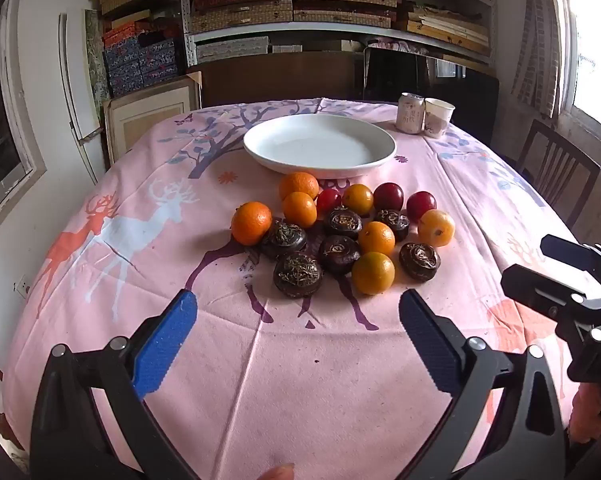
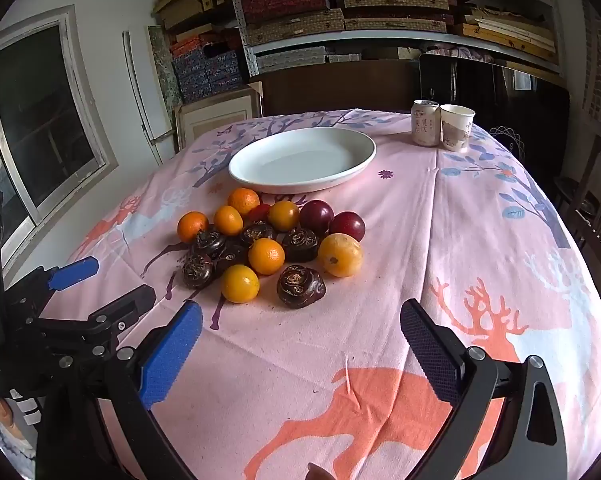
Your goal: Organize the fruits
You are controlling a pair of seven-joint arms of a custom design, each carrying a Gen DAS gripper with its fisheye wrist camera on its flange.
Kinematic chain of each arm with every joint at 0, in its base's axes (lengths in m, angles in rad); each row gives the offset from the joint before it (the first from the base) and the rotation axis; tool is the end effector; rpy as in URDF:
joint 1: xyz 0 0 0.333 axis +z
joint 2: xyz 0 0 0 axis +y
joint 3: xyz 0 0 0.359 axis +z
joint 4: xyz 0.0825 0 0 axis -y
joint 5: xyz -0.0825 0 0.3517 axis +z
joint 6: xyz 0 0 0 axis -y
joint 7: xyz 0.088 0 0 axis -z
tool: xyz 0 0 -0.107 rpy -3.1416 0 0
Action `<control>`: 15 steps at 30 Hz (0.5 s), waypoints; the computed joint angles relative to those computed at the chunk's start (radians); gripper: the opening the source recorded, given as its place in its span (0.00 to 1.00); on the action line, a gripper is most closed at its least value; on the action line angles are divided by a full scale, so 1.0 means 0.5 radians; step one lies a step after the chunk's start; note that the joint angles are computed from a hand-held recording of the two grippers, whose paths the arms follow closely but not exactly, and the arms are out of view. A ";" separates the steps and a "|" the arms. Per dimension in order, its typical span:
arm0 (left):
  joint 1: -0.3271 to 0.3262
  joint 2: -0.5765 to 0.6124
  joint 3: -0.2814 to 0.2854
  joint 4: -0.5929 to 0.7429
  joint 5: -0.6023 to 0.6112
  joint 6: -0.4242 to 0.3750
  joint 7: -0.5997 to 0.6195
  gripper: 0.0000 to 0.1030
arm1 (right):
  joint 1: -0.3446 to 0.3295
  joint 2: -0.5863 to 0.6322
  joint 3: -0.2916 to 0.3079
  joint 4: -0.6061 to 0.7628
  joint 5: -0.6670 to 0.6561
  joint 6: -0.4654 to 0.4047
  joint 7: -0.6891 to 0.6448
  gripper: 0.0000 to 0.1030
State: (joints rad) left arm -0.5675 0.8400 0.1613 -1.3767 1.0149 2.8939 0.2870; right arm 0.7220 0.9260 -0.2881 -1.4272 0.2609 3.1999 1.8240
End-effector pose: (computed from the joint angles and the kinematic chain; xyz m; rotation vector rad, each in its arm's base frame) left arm 0.6704 -0.3854 0.3140 -1.5887 1.8245 -0.7844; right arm 0.6836 0.3792 0.3084 -1.7364 1.5221 -0.5435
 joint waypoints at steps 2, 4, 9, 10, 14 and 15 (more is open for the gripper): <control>0.006 0.000 -0.008 -0.002 -0.009 0.004 0.008 0.96 | 0.004 -0.003 -0.004 -0.005 0.000 0.003 -0.002 0.97; 0.010 -0.001 -0.016 -0.003 -0.023 0.001 0.024 0.96 | 0.010 -0.003 -0.012 -0.005 0.000 -0.002 -0.002 0.97; 0.012 -0.003 -0.011 -0.014 -0.035 0.015 0.039 0.96 | 0.026 -0.026 -0.025 -0.031 -0.001 0.006 0.000 0.97; 0.011 -0.005 -0.009 -0.017 -0.036 0.016 0.040 0.96 | 0.023 -0.024 -0.023 -0.026 -0.001 0.003 -0.001 0.97; 0.009 0.002 -0.008 -0.031 -0.047 0.019 0.038 0.96 | 0.021 -0.003 -0.026 -0.013 -0.003 0.015 -0.001 0.97; 0.018 0.006 -0.019 -0.024 -0.061 0.015 0.053 0.96 | 0.020 -0.001 -0.025 -0.008 0.000 0.011 -0.003 0.97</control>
State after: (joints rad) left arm -0.5586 0.8430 0.1518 -1.3890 0.9844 2.9012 0.3137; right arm 0.7319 0.9257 -0.3006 -1.4311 0.2608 3.2053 1.8225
